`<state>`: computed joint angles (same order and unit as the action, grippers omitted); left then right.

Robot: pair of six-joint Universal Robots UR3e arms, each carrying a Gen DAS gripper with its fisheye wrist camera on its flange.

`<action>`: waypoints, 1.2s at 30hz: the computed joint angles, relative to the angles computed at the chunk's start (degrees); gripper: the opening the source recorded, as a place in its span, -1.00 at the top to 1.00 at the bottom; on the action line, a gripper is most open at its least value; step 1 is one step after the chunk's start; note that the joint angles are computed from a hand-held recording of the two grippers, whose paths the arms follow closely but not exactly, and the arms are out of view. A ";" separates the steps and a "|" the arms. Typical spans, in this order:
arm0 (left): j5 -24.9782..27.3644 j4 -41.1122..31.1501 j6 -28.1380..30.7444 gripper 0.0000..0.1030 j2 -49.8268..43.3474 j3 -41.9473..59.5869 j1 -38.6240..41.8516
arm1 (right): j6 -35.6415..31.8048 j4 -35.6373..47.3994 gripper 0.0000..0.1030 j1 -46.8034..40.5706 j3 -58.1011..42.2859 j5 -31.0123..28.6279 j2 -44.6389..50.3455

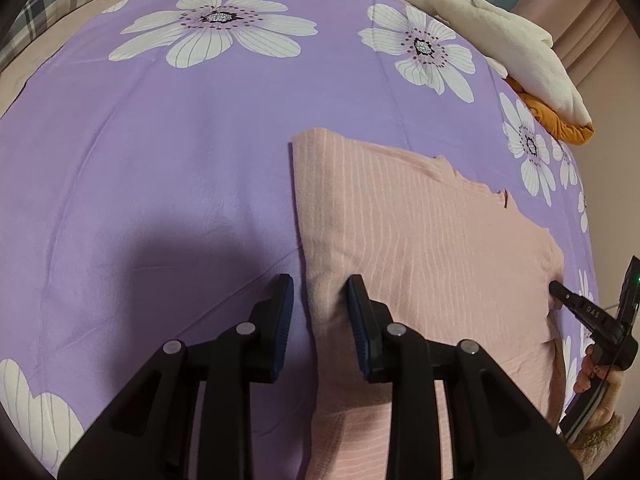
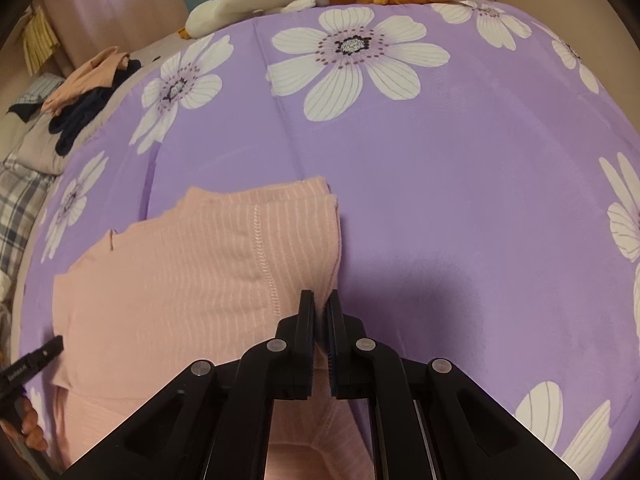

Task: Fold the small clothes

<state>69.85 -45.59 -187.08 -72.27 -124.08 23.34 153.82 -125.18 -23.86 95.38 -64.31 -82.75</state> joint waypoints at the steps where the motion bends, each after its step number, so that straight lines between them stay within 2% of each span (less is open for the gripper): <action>1: 0.16 0.15 -0.40 0.42 0.02 -0.05 -0.15 | -0.13 -0.36 0.88 0.07 0.22 -0.15 0.11; 21: 4.62 1.59 -1.47 0.37 2.97 -2.22 -3.49 | -0.61 -3.91 0.89 -0.37 2.98 0.08 -0.03; 29: 4.80 0.21 -1.75 0.32 7.26 -4.85 -4.06 | -0.36 -6.53 0.89 0.45 4.29 -1.52 -0.47; 36: 1.76 -4.45 -0.97 0.29 13.11 -7.24 -1.57 | -0.43 -6.83 0.89 0.38 4.70 -1.56 -0.75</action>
